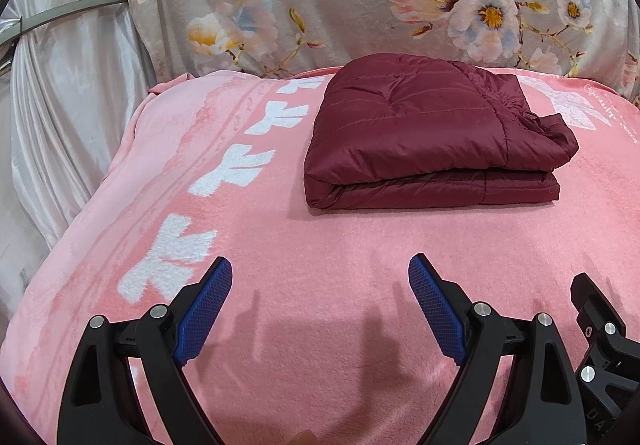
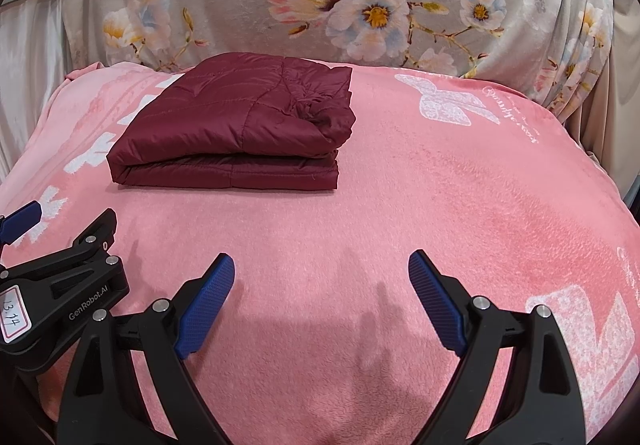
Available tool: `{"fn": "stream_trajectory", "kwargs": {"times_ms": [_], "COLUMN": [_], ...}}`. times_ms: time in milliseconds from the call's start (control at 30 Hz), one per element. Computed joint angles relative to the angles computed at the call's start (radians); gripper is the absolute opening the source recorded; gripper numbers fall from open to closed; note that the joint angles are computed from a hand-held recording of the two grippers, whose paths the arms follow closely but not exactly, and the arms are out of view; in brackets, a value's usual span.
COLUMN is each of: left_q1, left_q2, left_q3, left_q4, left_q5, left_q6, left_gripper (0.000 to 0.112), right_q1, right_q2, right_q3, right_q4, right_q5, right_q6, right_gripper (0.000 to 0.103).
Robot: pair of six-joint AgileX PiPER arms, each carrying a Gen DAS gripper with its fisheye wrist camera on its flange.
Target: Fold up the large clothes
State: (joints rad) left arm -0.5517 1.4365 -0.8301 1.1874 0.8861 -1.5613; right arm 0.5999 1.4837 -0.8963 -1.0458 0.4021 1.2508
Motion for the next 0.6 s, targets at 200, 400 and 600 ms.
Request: {"fn": "stream_trajectory", "kwargs": {"times_ms": [200,400,600], "left_q1": [0.001,0.001,-0.002], "left_q2": [0.0,-0.001,0.001], "left_q3": [0.001,0.003,0.0], "left_q4": [0.002,0.002,0.002], "left_q5": [-0.003,-0.002,0.0], "left_q6": [0.0,-0.002,-0.003], "left_gripper": [0.087,0.087,0.087], "right_q1": [-0.005,-0.003,-0.004], "right_q2": [-0.001,-0.001,-0.001], "right_q3": [0.002,0.002,0.002], "right_q4": [0.001,0.001,-0.001], "right_q5": [-0.006,-0.004,-0.005], "right_q6": [-0.005,-0.004,-0.003], "right_gripper": [0.086,0.086,0.086]}}
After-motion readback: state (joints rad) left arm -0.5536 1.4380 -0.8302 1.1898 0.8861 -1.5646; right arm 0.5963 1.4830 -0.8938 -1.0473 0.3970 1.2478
